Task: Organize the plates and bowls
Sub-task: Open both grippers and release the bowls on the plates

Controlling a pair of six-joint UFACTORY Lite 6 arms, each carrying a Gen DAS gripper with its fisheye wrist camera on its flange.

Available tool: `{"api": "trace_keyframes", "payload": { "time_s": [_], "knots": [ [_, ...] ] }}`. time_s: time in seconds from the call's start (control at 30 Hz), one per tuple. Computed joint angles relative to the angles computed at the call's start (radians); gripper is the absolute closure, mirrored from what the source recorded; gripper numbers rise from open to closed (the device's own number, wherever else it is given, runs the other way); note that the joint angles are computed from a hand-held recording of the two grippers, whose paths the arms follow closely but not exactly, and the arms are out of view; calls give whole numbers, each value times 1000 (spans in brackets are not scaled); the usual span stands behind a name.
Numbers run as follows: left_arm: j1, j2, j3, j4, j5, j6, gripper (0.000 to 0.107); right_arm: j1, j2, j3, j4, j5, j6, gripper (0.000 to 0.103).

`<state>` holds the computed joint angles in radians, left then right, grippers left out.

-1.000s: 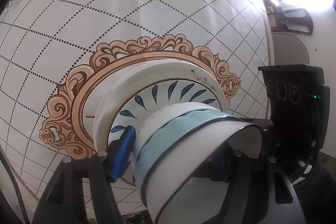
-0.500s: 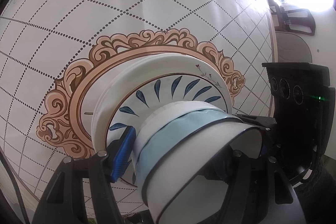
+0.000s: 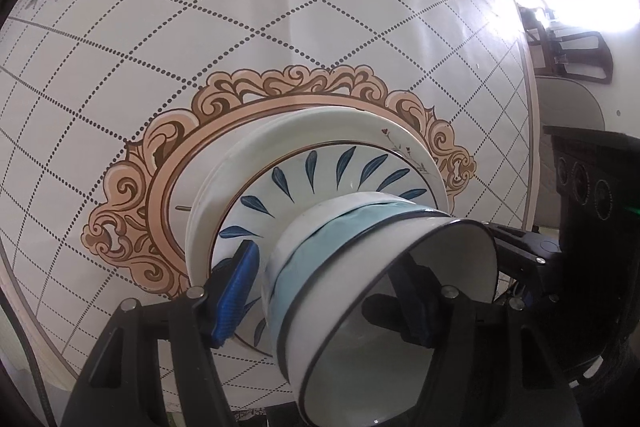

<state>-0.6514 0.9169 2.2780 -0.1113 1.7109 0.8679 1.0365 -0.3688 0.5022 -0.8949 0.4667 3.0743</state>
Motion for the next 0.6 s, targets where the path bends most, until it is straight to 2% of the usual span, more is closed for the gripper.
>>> {"api": "trace_keyframes", "payload": {
  "time_s": [0.07,0.13,0.23,0.27,0.3,0.33,0.4,0.47,0.6],
  "knots": [
    [2,-73,-78,12,-78,0,44,-10,14,71,190,75,-209,27],
    [18,-115,-103,-5,-103,6,44,-27,23,150,364,166,-407,24],
    [42,-199,-174,-7,-179,12,44,-18,71,288,508,344,-560,23],
    [47,-239,-218,-1,-218,9,44,0,87,335,534,413,-579,22],
    [53,-271,-248,7,-251,6,44,14,107,384,563,476,-600,17],
    [63,-298,-269,7,-270,4,43,23,134,439,597,543,-629,12],
    [82,-348,-307,15,-303,-2,42,48,194,557,623,667,-654,10],
    [106,-396,-338,8,-319,11,42,82,245,659,644,764,-654,2],
    [159,-515,-427,-5,-364,65,30,136,390,893,675,958,-653,0]
  ]
}}
